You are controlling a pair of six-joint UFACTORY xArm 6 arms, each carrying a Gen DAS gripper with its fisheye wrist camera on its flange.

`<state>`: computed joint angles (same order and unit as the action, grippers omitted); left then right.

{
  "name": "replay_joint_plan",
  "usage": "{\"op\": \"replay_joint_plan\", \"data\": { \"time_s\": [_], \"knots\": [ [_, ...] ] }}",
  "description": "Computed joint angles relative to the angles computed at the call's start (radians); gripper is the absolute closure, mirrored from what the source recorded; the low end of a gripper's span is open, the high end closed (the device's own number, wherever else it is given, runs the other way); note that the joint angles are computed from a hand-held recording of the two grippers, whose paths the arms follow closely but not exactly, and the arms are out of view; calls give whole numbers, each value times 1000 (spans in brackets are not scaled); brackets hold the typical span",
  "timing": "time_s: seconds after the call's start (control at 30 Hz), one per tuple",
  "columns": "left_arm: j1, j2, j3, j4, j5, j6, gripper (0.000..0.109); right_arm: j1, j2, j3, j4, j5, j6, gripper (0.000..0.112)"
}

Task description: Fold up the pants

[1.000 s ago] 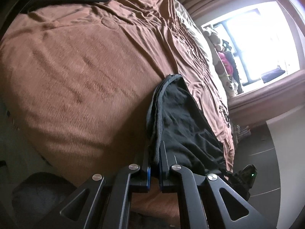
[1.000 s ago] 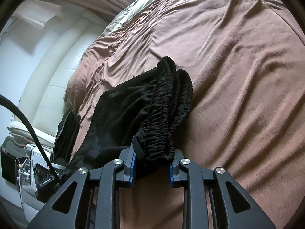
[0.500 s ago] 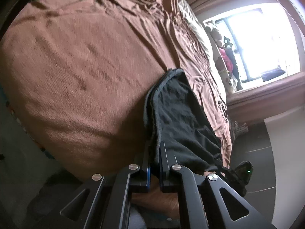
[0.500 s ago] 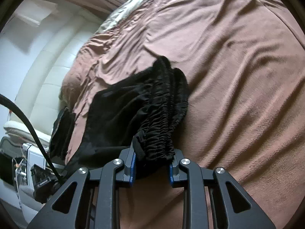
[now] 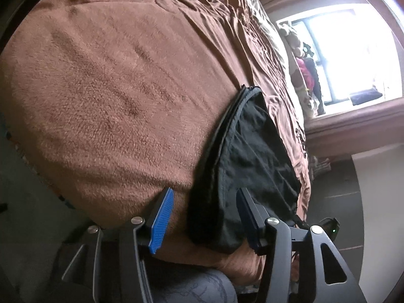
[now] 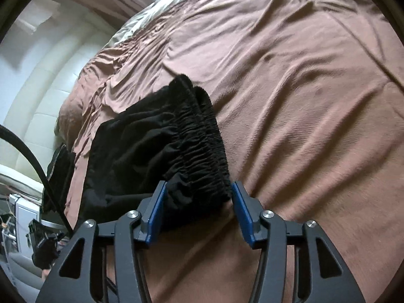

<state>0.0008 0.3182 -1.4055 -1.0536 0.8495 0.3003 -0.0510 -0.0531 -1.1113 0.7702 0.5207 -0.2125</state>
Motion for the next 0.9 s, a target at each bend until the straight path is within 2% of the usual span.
{"op": "replay_joint_plan", "data": {
  "time_s": [0.13,0.3,0.5,0.83,0.9],
  "knots": [
    [11,24,-34,-7,38,50,54,32,-91,87,-94,-73,54,63],
    [23,59,-86,-9,105,96,54,91,-197,154,-288,-101,210,63],
    [33,91,-127,-12,163,105,54,166,-267,185,-418,-133,297,63],
    [35,150,-206,-16,225,106,54,245,-198,152,-644,-211,388,63],
    [34,162,-222,-12,228,103,54,260,-165,126,-568,-201,320,63]
  ]
}}
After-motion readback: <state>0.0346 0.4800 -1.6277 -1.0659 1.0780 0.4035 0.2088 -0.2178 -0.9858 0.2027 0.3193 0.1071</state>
